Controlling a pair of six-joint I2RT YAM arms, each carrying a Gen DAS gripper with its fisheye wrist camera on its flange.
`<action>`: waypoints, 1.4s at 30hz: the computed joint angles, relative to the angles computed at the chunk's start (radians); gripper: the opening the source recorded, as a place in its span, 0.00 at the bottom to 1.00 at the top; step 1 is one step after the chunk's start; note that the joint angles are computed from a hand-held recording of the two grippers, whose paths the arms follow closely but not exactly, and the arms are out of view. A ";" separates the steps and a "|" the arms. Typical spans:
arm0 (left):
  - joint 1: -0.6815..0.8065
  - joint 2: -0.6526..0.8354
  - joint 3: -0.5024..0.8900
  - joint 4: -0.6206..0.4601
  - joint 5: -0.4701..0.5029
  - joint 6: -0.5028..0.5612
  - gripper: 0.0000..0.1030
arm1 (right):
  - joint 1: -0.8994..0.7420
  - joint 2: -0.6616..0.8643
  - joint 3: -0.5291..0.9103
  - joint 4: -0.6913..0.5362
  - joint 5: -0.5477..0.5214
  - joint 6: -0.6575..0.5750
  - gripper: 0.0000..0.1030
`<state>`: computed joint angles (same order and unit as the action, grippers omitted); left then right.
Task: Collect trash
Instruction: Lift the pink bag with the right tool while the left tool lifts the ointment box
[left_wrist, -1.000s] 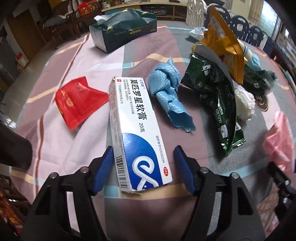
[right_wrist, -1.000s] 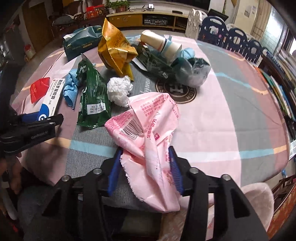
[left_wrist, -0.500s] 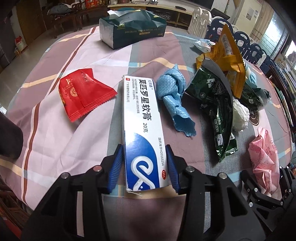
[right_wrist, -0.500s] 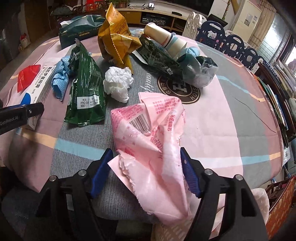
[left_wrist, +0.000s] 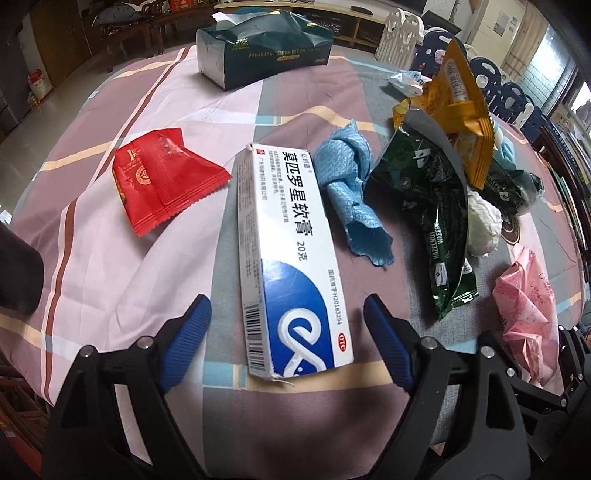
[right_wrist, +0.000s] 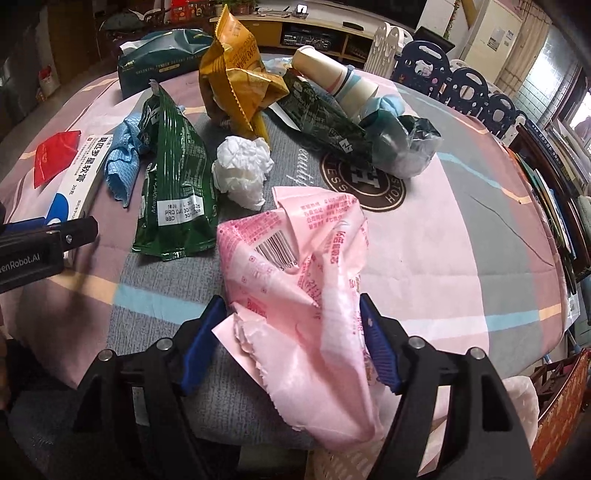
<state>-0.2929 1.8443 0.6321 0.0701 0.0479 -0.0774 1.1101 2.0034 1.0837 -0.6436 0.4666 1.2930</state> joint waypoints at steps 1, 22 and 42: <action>-0.001 0.000 0.001 0.001 0.001 0.001 0.76 | 0.003 0.004 0.006 -0.005 0.001 0.003 0.69; 0.060 -0.126 -0.108 0.140 0.072 -0.038 0.40 | 0.062 -0.090 -0.033 -0.085 0.108 0.123 0.36; 0.048 -0.218 -0.167 0.169 0.093 -0.054 0.41 | 0.095 -0.129 -0.053 -0.116 0.115 0.180 0.36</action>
